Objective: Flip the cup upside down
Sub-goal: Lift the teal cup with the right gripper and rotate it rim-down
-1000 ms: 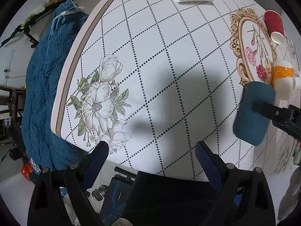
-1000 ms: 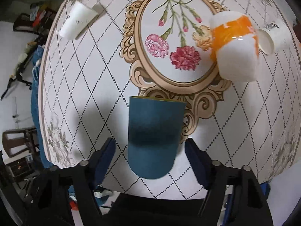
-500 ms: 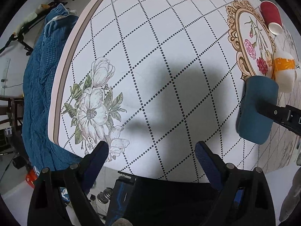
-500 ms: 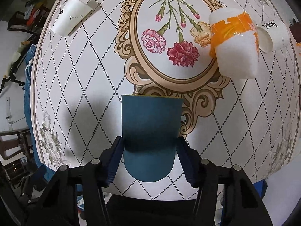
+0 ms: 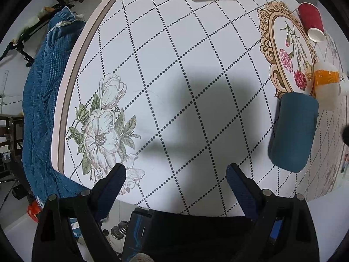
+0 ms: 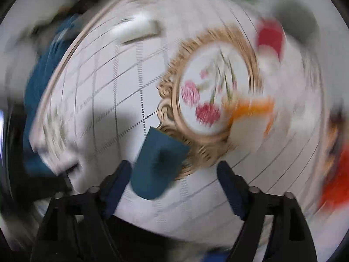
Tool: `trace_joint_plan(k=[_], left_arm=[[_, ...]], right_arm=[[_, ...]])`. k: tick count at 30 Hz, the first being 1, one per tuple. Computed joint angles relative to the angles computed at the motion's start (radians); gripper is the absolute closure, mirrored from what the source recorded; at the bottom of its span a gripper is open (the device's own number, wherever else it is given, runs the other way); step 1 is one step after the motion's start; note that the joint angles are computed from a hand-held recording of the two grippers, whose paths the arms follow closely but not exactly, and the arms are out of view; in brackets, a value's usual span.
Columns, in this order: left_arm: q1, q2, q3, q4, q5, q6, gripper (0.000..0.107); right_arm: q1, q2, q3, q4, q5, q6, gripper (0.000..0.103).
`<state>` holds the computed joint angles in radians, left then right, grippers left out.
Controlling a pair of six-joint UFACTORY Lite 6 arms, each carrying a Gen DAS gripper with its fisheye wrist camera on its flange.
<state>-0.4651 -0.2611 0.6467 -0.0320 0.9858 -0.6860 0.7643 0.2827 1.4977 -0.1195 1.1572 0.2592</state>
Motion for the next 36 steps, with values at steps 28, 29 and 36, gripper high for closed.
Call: trace_joint_plan(k=[28,29,36], left_arm=[[0.110,0.362,0.060,-0.104,-0.251,0.236,0.012],[0.107,0.381,0.075,-0.104,-0.254,0.236,0.012],[0.113,0.486,0.163,-0.097,-0.265,0.250,0.012]], right_arm=[[0.537,-0.108,-0.731,-0.973,-0.425,-0.960,0.017],[0.537,-0.106,-0.733,-0.974,-0.432,-0.973,0.017],[0.524,-0.080,-0.756,-1.026,-0.477,-0.995,0.017]])
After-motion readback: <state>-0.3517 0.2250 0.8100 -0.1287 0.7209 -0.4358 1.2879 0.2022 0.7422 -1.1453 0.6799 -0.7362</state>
